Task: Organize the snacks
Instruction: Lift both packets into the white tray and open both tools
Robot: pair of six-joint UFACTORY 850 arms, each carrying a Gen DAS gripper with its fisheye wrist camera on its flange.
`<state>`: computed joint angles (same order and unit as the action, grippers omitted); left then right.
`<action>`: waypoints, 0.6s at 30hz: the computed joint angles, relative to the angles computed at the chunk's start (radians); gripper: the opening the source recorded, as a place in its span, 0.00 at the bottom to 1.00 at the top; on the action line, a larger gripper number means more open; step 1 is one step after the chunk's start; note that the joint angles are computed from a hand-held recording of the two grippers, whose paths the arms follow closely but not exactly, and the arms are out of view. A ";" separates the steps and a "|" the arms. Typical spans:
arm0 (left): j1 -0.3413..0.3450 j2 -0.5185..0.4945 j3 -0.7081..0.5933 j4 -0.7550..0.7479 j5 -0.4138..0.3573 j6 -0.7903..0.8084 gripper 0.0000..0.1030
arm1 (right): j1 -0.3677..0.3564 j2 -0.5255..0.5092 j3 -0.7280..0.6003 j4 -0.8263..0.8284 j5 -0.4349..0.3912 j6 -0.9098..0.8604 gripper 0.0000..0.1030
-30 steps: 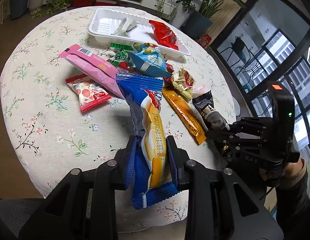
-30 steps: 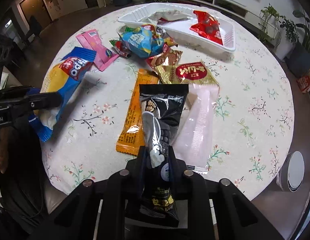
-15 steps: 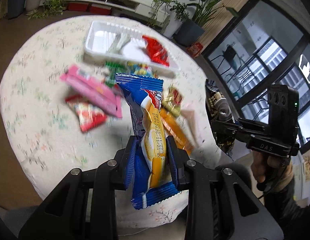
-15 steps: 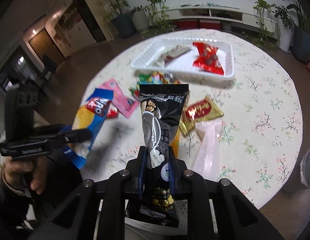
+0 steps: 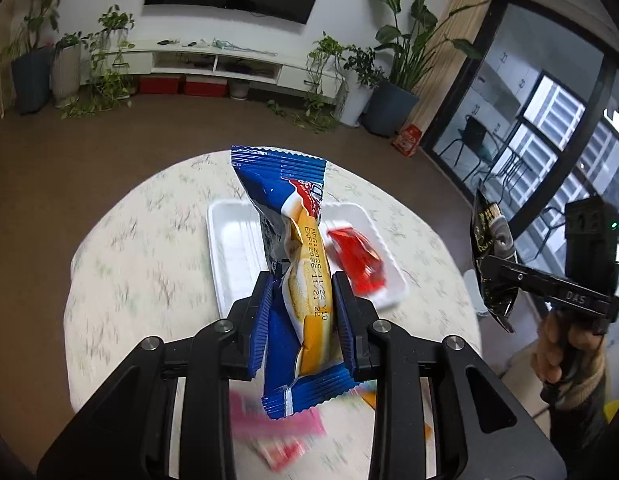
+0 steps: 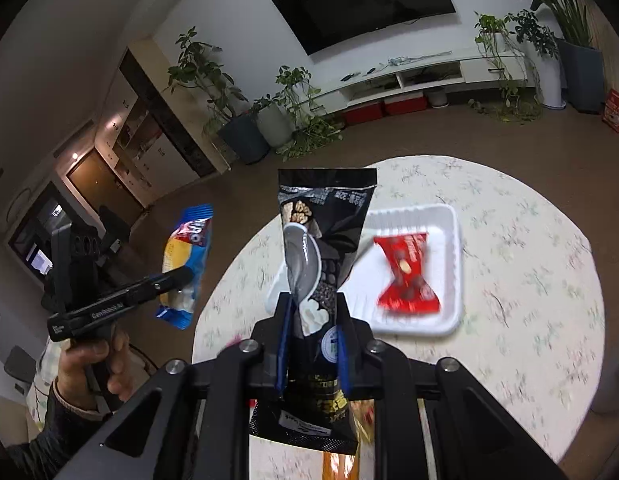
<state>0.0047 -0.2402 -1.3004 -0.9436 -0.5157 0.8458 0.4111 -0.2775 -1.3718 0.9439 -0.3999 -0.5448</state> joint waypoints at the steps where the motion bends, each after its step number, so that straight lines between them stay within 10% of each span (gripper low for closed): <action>1: 0.000 -0.042 -0.042 0.014 -0.010 -0.011 0.27 | 0.005 -0.044 -0.051 -0.057 -0.008 0.059 0.20; 18: -0.094 -0.483 -0.460 0.512 -0.047 -0.439 0.27 | 0.045 -0.492 -0.518 -0.618 -0.197 0.627 0.22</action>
